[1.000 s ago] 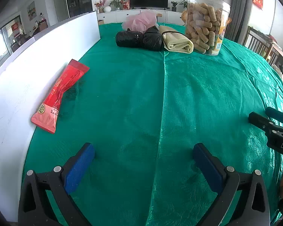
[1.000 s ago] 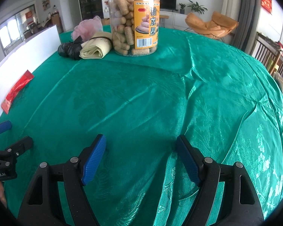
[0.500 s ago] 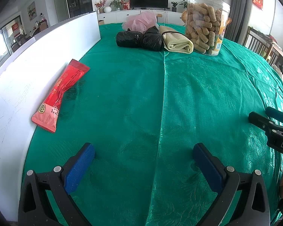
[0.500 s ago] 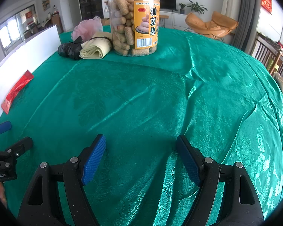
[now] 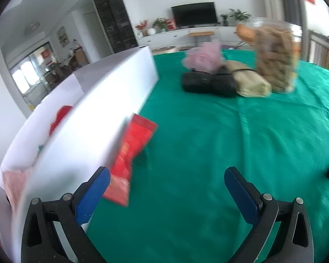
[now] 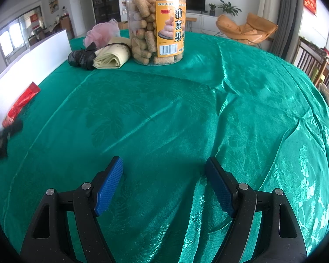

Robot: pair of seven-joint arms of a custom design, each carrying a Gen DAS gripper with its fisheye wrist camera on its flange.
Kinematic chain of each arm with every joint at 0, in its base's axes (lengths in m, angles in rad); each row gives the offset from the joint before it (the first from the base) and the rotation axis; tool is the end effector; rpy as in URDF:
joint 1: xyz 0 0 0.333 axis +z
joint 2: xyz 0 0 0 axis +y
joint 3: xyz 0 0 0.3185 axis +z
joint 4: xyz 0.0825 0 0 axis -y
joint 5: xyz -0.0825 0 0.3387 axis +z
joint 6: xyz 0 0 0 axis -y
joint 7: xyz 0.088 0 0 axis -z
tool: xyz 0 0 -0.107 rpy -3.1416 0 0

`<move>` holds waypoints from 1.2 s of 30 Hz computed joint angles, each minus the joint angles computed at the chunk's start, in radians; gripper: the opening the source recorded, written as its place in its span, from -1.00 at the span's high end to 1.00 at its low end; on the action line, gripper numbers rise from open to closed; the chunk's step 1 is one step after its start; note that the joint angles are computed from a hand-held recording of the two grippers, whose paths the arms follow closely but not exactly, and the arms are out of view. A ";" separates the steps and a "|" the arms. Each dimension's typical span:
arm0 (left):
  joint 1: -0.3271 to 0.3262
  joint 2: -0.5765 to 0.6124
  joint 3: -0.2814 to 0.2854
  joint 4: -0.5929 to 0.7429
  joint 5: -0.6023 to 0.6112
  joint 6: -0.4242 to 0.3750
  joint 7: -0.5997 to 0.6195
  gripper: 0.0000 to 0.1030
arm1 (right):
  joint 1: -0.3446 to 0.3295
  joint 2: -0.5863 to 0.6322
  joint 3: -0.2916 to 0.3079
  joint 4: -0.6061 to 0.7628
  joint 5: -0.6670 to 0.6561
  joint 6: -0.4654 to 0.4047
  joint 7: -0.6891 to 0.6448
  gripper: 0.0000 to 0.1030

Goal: Organize soft objects

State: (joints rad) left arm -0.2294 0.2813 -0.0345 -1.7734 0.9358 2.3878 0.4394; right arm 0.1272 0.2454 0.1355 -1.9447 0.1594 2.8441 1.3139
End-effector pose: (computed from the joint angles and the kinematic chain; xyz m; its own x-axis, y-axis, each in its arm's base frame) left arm 0.6065 -0.1541 0.4625 0.3475 -0.9071 -0.2373 -0.7350 -0.1064 -0.6697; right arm 0.5981 0.1452 0.4615 0.3612 -0.9325 -0.0053 -0.7354 -0.2814 -0.6165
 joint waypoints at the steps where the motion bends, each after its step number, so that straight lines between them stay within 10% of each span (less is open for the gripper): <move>1: 0.005 0.022 0.003 0.031 -0.016 -0.024 0.015 -1.00 | 0.001 0.000 -0.001 -0.001 -0.003 0.000 0.001 -0.59; 19: 0.052 0.176 0.069 0.196 -0.278 -0.011 0.093 -1.00 | 0.000 -0.001 0.001 -0.001 0.000 0.000 0.000 -0.60; 27: 0.168 0.048 -0.100 -0.087 -0.654 0.441 0.475 -1.00 | 0.001 -0.001 0.002 -0.001 0.000 0.000 0.002 -0.60; 36: -0.019 -0.058 0.094 -0.240 -0.520 0.512 0.254 -1.00 | 0.001 0.000 0.001 -0.001 0.000 0.000 0.002 -0.60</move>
State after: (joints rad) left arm -0.2483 0.2231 0.0599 -2.0133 0.4163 2.9003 0.6932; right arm 0.1286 0.2450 0.1367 -1.9456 0.1592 2.8440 1.3160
